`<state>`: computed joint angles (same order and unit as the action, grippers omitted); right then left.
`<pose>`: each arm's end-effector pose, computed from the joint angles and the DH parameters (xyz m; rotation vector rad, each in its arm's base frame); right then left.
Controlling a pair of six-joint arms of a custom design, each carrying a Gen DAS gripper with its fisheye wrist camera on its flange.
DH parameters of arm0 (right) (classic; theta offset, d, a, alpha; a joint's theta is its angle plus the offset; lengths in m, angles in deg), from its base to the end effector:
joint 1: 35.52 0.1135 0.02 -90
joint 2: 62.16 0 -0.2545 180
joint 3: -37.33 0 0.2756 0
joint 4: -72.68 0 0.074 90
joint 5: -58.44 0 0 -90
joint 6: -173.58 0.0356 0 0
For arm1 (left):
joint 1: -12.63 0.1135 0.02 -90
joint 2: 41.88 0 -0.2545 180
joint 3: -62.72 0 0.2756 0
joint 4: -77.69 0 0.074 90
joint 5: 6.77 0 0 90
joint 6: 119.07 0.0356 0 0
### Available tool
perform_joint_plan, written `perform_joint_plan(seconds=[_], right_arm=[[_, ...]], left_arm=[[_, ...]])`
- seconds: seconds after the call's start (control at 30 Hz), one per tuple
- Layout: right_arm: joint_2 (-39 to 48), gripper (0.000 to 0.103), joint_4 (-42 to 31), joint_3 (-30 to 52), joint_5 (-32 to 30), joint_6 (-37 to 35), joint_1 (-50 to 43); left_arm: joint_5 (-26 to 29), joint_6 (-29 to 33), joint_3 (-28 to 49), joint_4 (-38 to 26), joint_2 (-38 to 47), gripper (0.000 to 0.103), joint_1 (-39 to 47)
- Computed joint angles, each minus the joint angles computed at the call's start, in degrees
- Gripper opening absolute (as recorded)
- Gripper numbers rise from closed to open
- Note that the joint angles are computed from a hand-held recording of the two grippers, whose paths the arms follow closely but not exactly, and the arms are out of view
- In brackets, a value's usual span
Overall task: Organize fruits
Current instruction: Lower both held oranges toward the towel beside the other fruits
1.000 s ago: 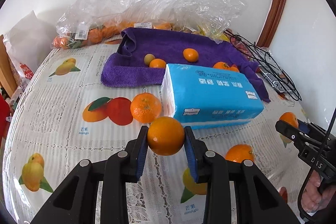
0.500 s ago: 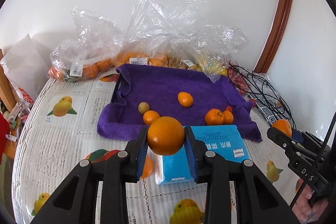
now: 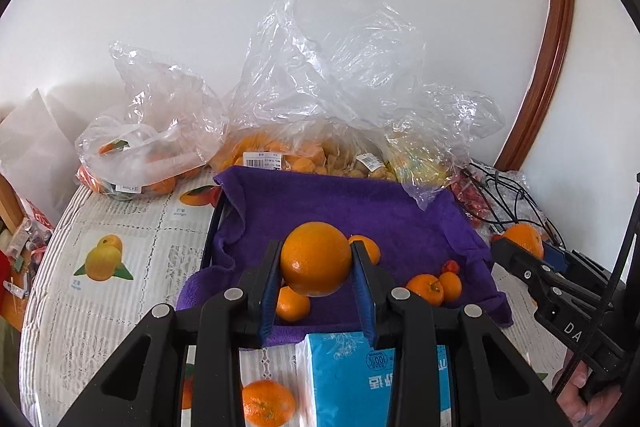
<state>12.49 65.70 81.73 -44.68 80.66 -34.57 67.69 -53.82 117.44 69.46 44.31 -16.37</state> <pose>0.2771 0.0127 0.1543 -0.2004 2.2017 0.2350 0.2858 -0.1475 0.1544 -0.0603 2.2406 -0.2025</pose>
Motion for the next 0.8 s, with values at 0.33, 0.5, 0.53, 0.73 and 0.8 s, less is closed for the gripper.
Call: perform_joint_plan(seconds=[0.33, 0.5, 0.53, 0.73, 0.8], right_arm=[[7.69, 0.042, 7.51, -0.56, -1.86, -0.45, -2.14], [9.97, 0.042, 8.33, -0.02, -2.61, -0.05, -3.82], [10.3, 0.042, 8.41, 0.14, -2.31, 0.06, -3.91], [10.69, 0.042, 8.93, 0.3, -2.45, 0.61, -4.69], [10.86, 0.042, 9.15, 0.3, -2.31, 0.84, -4.71]], left_arm=[[-0.1, -0.56, -0.48, 2.88, 4.84, 0.032, 1.53], [1.08, -0.97, -0.27, 3.61, 6.32, 0.032, 1.94], [1.04, -1.04, -0.08, 3.52, 6.62, 0.032, 1.88], [1.87, -1.2, 0.35, 3.7, 7.54, 0.032, 2.2], [2.12, -1.51, 0.54, 3.63, 7.87, 0.032, 2.19]])
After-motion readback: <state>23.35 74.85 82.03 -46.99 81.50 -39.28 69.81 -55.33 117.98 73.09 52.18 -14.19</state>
